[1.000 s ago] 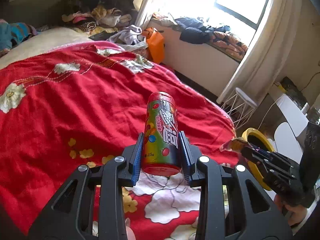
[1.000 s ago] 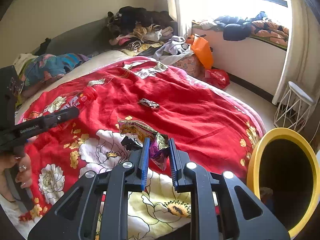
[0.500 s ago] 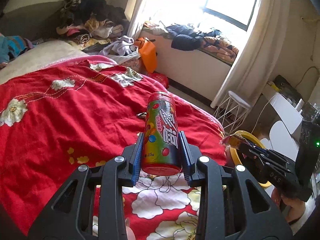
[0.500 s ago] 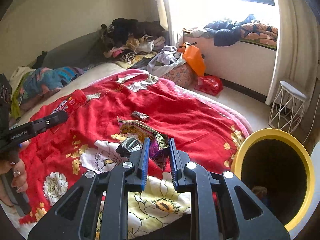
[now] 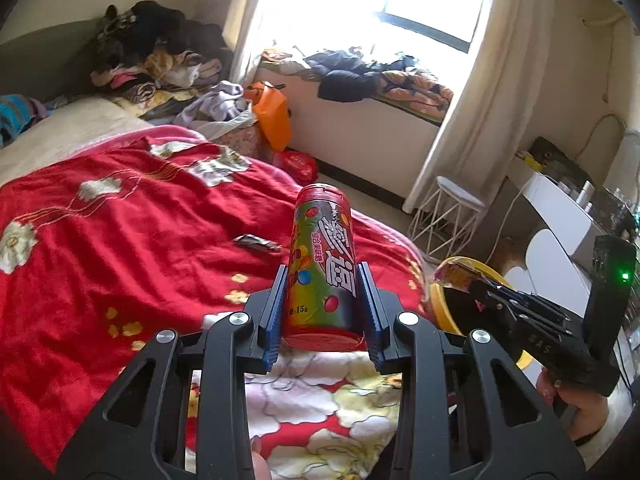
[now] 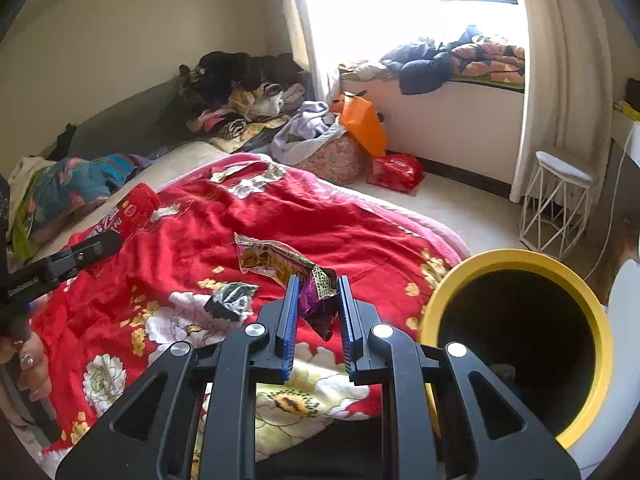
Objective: Collect trash
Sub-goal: 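Carry the snack can and chip wrapper over the yellow bin with both grippers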
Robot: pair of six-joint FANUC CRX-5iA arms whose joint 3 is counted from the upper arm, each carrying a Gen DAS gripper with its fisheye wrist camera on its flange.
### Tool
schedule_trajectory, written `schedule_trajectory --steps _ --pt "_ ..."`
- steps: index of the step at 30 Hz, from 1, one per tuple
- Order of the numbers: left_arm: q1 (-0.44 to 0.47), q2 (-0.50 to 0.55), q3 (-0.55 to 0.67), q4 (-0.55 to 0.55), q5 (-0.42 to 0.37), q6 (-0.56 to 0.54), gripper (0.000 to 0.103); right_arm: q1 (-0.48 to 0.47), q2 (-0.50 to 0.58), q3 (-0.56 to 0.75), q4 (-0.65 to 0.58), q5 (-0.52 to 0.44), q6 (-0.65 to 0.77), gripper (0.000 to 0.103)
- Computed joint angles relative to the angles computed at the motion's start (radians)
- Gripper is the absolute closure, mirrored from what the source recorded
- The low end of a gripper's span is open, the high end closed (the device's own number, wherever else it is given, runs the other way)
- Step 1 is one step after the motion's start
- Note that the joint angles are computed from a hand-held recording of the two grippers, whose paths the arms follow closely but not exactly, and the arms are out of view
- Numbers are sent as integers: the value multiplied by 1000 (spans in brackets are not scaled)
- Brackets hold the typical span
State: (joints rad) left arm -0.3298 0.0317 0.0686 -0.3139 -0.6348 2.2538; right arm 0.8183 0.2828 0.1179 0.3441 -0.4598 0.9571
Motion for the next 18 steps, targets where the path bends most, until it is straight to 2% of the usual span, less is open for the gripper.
schedule_trajectory --steps 7,14,18 --pt "-30 30 22 26 27 -62 76 -23 -27 -52 58 17 -80 85" --pt "-62 76 59 65 38 -127 76 -48 -63 -138 208 60 -245 85" --pt "-77 104 79 88 46 -159 76 -71 -74 -161 240 70 -300 85"
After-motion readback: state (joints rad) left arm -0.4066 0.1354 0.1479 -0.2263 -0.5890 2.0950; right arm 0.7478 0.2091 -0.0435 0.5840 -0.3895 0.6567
